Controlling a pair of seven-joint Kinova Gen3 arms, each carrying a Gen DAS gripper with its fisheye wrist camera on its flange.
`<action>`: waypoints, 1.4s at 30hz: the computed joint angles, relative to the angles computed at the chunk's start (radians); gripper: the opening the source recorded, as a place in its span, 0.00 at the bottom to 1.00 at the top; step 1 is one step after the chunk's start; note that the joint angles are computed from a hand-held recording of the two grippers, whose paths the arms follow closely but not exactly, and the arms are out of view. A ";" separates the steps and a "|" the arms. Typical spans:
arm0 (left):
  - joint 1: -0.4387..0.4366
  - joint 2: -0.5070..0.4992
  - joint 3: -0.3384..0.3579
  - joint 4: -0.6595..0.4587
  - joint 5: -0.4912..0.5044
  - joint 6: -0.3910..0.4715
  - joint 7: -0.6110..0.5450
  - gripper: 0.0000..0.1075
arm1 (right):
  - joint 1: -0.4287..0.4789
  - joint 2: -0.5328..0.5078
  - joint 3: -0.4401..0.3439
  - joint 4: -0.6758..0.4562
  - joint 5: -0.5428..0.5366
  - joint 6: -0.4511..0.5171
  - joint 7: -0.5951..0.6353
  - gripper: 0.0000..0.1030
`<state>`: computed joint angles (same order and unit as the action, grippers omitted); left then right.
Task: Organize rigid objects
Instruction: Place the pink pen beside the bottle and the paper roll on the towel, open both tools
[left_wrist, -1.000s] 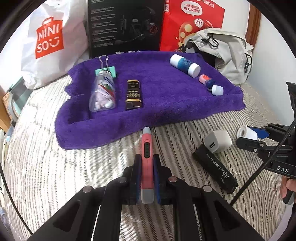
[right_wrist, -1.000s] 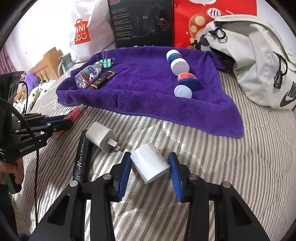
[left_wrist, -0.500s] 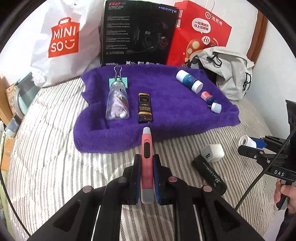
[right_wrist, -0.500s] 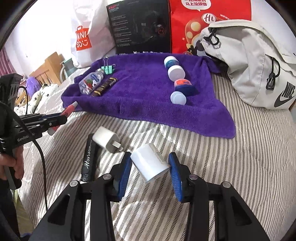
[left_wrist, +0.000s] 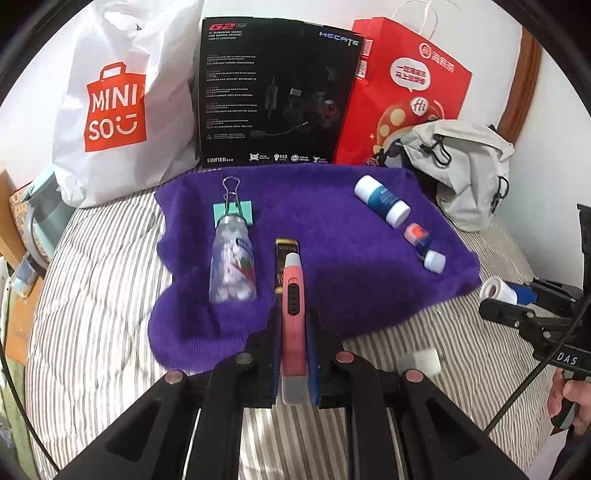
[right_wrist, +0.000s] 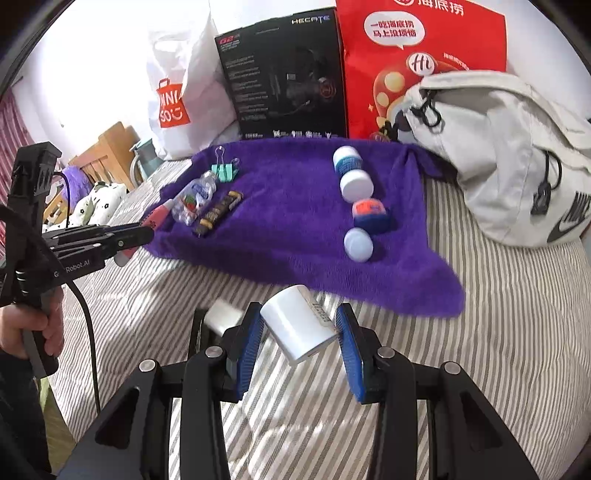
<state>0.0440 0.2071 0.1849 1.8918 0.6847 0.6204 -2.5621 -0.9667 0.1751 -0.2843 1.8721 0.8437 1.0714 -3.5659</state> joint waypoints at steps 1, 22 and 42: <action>0.011 0.012 -0.003 -0.015 -0.016 -0.004 0.019 0.12 | 0.013 -0.005 0.006 0.000 0.001 -0.012 0.017 0.40; 0.060 0.154 0.048 -0.155 -0.209 -0.044 0.238 0.12 | 0.254 0.102 0.158 -0.045 -0.108 -0.311 0.422 0.40; 0.137 0.201 0.032 -0.189 -0.397 -0.058 0.413 0.12 | 0.226 0.089 0.200 -0.060 -0.171 -0.310 0.523 0.58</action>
<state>0.1810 0.4083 0.2165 1.7023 0.2878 0.5625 -2.1488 -0.7405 0.2643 -0.0838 1.8123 0.6725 0.7610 -3.0427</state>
